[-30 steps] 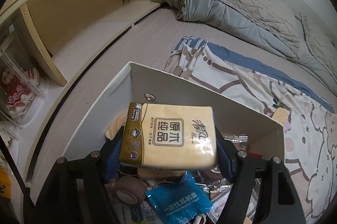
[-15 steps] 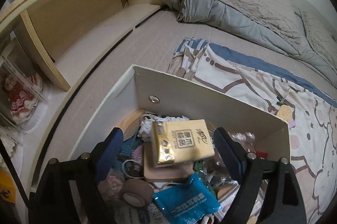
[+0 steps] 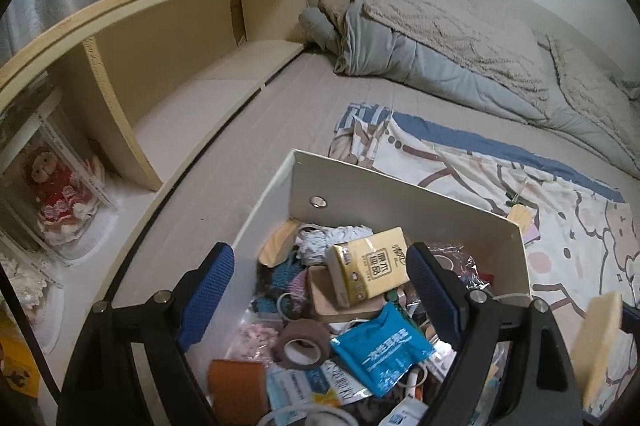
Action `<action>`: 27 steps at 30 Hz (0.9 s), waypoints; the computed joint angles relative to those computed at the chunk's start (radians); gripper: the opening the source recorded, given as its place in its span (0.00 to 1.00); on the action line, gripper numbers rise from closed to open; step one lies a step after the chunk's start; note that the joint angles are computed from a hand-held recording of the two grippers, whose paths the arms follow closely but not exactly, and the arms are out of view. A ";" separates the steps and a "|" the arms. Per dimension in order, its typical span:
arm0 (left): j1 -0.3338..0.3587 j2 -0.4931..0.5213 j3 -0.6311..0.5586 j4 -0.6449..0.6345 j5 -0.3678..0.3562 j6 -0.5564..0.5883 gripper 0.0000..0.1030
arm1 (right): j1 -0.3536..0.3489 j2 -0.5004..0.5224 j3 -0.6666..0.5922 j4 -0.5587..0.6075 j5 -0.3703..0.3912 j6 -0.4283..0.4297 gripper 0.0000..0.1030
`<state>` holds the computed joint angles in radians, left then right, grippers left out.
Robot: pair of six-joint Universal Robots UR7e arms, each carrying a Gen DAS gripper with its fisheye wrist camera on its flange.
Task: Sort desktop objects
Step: 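Move the oval wooden block over the box and open the right tool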
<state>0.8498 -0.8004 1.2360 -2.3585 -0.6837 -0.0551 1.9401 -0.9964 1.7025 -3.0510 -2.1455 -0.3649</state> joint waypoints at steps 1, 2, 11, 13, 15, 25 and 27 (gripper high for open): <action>0.000 -0.009 0.010 -0.014 -0.001 0.011 0.86 | 0.001 0.006 -0.005 -0.002 0.003 0.002 0.87; -0.001 -0.017 0.020 -0.030 0.001 0.022 0.86 | 0.000 0.015 -0.009 -0.008 0.011 0.010 0.87; -0.001 -0.065 0.075 -0.139 0.051 0.081 0.86 | 0.005 0.121 -0.128 0.106 0.018 0.116 0.87; 0.000 -0.071 0.087 -0.182 0.073 0.113 0.86 | 0.009 0.138 -0.156 0.134 0.019 0.143 0.87; 0.003 -0.077 0.095 -0.208 0.087 0.131 0.86 | 0.015 0.159 -0.189 0.162 0.016 0.166 0.87; 0.021 -0.112 0.120 -0.255 0.120 0.112 0.86 | 0.024 0.260 -0.320 0.299 -0.003 0.298 0.87; 0.024 -0.121 0.122 -0.248 0.113 0.094 0.86 | 0.025 0.275 -0.334 0.307 0.001 0.307 0.87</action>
<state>0.8742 -0.9209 1.3583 -2.6066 -0.5707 0.0394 1.9654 -0.7212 1.3684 -2.7436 -2.1443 -0.0583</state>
